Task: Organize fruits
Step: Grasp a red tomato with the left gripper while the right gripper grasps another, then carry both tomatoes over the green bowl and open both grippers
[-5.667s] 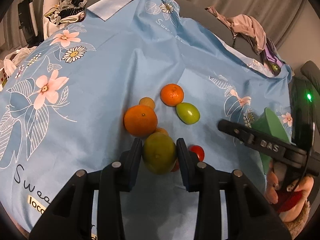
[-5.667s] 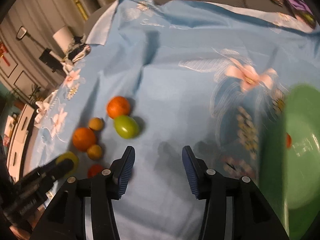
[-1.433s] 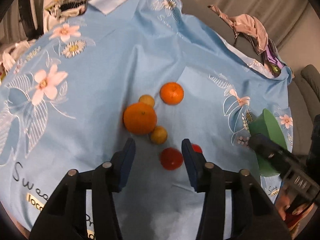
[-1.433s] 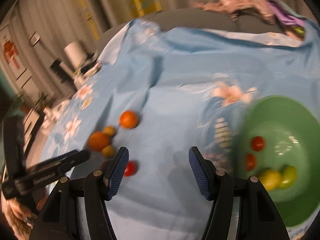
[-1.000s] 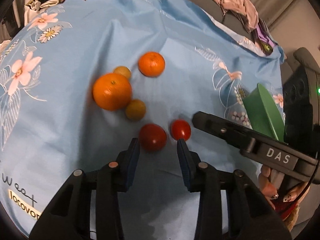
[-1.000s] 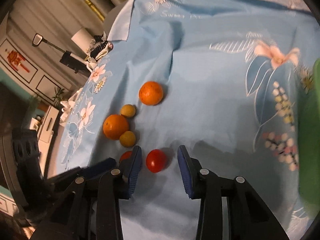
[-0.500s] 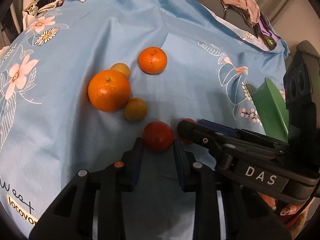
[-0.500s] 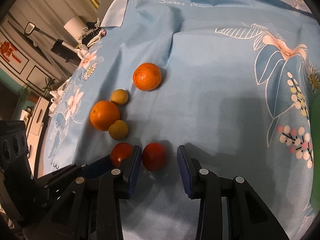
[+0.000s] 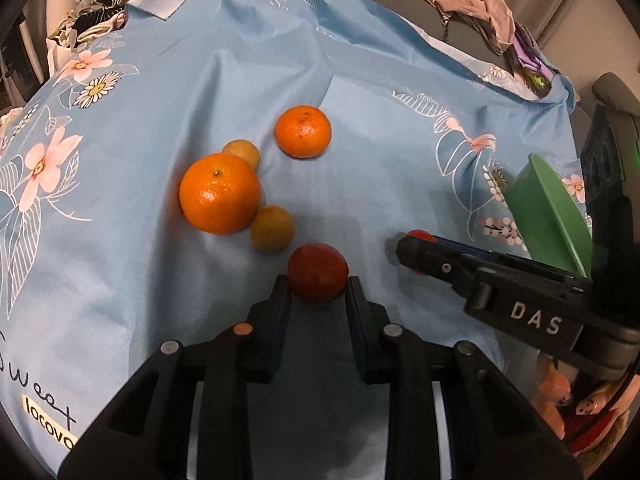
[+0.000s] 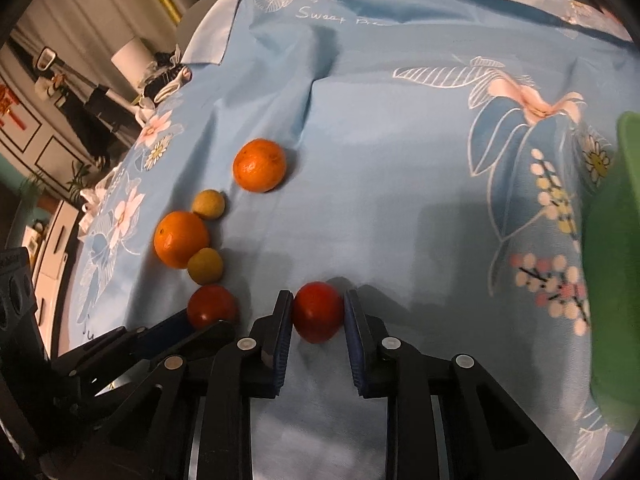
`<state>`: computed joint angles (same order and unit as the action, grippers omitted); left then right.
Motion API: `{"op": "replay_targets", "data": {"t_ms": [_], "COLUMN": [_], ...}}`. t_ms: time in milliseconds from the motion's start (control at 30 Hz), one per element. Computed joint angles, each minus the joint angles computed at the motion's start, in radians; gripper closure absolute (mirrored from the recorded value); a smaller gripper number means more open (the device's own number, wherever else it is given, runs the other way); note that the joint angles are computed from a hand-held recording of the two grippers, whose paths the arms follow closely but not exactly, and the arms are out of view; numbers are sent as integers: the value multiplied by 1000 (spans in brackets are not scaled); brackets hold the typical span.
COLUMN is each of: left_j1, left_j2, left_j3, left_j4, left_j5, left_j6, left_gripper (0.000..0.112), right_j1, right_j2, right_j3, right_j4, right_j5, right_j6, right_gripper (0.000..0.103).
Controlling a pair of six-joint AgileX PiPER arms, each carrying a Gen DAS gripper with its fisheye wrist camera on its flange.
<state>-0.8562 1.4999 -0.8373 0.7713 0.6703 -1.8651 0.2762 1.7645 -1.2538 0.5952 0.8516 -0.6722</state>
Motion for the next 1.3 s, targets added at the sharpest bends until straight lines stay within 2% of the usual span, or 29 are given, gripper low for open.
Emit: {"op": "replay_targets", "data": {"t_ms": [300,433,567,767,1100,1233,1300], "left_j1": [-61,-90,-94,-84,-57,-50,-44], "left_j2": [7,34,70,171,432,528,580], "left_j3": [-94,-190,-284,-468,-875,-1021,-1097], "left_j4": [37,57,62,52,-81,-140,-174], "left_j5": [99,171,189,188,182,203,219], "left_j6": [4,47,111,218,485,582,635], "left_gripper": [85,85,85,85,85,85,85], "right_j1": [-81,-143,-212,-367,-544,-583,-589], "right_j2": [-86,-145,-186,-166,-111,-74,-66], "right_j3": [11,24,21,-47,-135,-175,-180], "right_j4": [84,139,179,285,312,284,253], "right_j5": [18,23,26,113,104,95,63], "right_j6": [-77,-132,-184,-233,-207,-179,-175], "right_gripper": [77,77,77,77,77,77,77]}}
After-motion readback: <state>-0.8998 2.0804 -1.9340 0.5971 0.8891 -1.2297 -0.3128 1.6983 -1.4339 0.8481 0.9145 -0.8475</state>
